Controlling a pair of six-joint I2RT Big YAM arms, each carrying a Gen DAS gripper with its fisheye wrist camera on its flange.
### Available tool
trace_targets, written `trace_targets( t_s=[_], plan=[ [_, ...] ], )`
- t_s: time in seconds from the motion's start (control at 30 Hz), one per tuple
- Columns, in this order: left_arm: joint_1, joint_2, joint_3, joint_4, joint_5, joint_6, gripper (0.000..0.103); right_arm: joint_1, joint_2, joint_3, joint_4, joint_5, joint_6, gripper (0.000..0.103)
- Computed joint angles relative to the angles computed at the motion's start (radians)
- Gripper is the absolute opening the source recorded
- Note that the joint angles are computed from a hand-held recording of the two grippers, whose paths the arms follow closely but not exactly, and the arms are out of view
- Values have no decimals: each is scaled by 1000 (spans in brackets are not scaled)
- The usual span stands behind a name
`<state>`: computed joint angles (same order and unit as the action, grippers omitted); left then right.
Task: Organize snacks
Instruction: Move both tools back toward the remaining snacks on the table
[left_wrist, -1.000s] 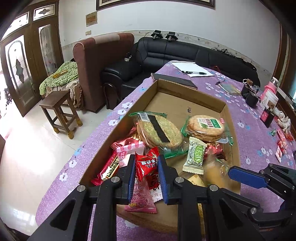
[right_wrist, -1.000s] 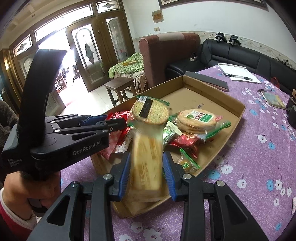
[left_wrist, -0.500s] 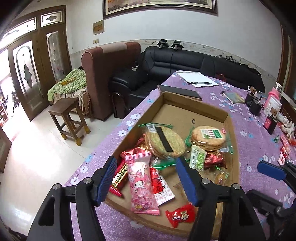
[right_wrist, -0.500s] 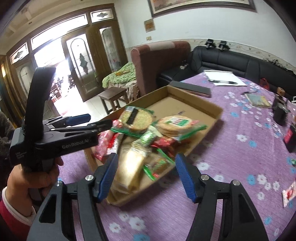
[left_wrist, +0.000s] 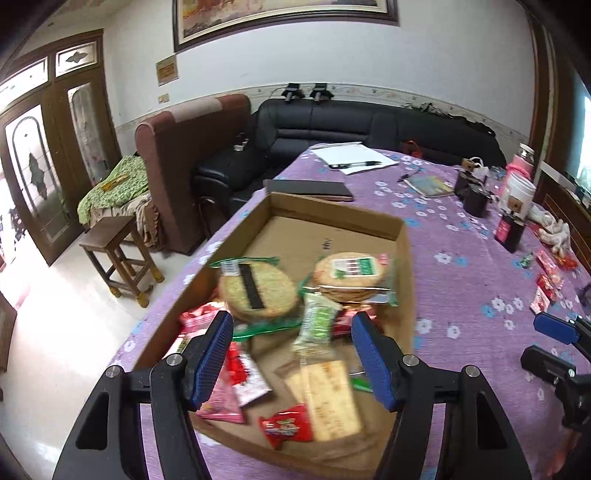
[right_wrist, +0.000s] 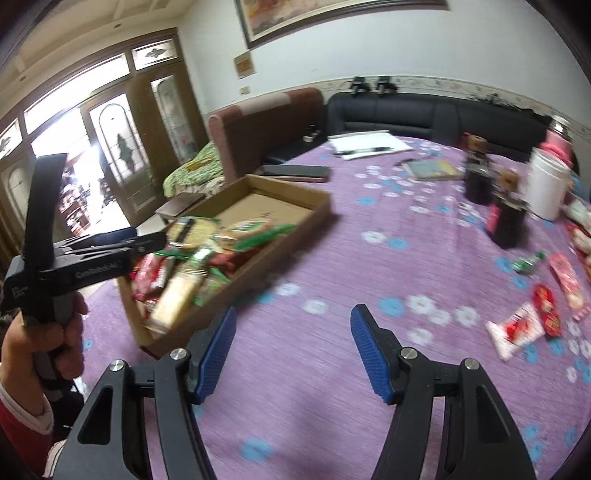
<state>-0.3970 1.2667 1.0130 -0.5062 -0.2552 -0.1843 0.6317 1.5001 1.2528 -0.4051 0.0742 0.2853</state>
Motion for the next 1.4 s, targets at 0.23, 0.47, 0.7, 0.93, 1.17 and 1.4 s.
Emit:
trace_targets(
  t_s=[0.23, 0.47, 0.7, 0.93, 1.17, 1.4],
  plan=[
    [-97, 50, 47, -12, -7, 10, 79, -110, -112, -133, 0, 19, 19, 65],
    [-189, 139, 123, -43, 22, 8, 79, -237, -170, -207, -22, 23, -5, 65],
    [-274, 249, 237, -80, 64, 21, 79, -352, -163, -211, -23, 2, -25, 65],
    [-359, 386, 391, -100, 124, 81, 79, -444, -95, -155, -21, -19, -70, 65],
    [-406, 534, 551, -136, 152, 94, 78, -486, 19, -41, -61, -11, -174, 64],
    [-407, 622, 642, -166, 146, 92, 78, -495, 100, 47, -112, -2, -233, 60]
  ],
)
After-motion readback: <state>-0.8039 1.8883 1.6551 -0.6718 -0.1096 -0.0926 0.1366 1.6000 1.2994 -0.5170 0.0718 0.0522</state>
